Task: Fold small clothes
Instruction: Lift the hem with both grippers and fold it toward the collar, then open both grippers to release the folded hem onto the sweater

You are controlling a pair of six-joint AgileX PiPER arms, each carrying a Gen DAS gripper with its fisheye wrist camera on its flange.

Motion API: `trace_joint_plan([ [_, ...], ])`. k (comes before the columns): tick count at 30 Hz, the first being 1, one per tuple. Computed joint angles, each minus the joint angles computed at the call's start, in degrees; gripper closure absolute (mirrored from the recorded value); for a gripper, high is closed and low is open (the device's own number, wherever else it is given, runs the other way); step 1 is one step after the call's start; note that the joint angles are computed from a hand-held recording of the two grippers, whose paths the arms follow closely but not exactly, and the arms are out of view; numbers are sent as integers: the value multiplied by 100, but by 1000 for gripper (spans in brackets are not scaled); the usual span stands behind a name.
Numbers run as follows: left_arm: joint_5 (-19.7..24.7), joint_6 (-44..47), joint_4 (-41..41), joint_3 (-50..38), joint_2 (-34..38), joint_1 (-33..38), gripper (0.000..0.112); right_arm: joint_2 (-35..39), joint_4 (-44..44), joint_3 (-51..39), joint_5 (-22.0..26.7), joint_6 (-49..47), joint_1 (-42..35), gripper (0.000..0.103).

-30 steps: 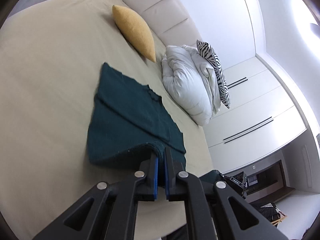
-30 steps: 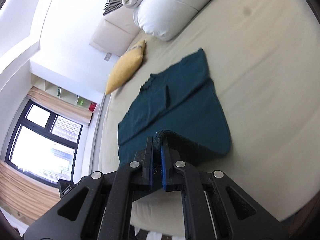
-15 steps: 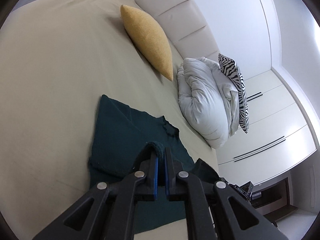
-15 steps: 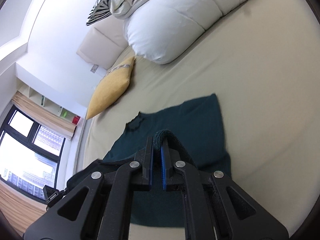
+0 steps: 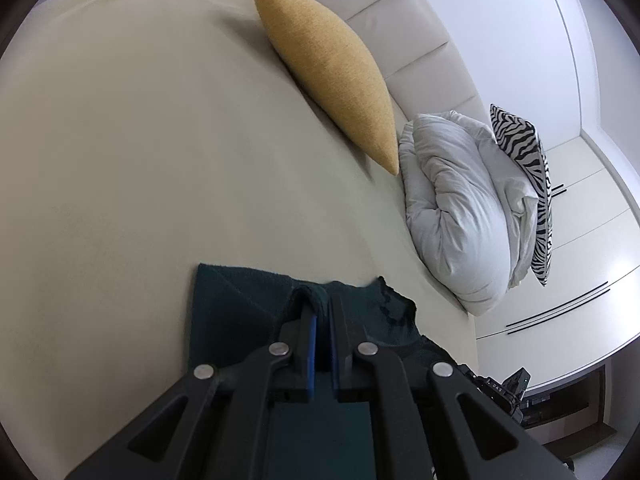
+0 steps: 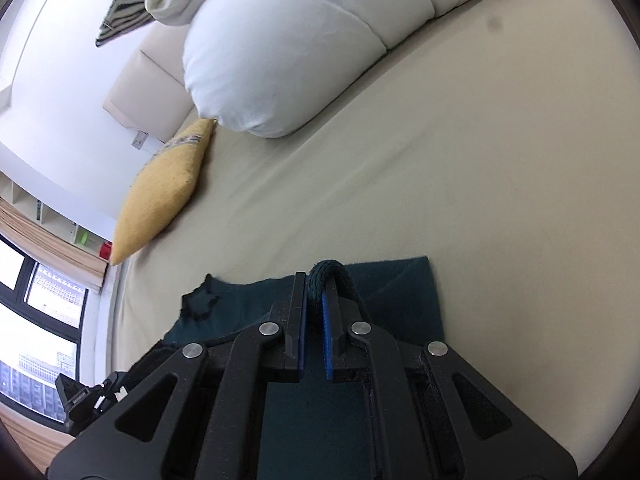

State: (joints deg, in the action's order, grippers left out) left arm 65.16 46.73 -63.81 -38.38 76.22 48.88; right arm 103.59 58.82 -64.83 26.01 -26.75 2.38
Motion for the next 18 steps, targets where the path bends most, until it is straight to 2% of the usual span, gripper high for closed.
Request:
trace_joint_plan([
  [3,-490,8,-37,-63,283,-356,106,431,-397,-389,-85,371,85,94],
  [4,-671,17,-31,-55,318,-451,101,521,-412,-440,-80,393,81,94],
  [5,-776,9,-13,-57,365,-497,88,614,-503,-502,-76,481,85,93],
  [6,-782,-10,3,-51,384,-467,79,716,-715,-595,-126,699,115,86],
  [7,-749,-28,16,-32,363,-398,62,745,-831,-607,-252,814,151,79],
  [8,-696,3,4,0,300,-305,55,713,-767,-538,-367,737,163,62],
  [9,-634,55,-5,25,221,-205,54,657,-607,-432,-493,572,171,52],
  [14,-11,136,213,135,-311,397,54,227,-67,151,-674,-221,82,51],
  [18,427,355,620,449,-1086,855,54,-426,264,904,-867,-907,114,51],
])
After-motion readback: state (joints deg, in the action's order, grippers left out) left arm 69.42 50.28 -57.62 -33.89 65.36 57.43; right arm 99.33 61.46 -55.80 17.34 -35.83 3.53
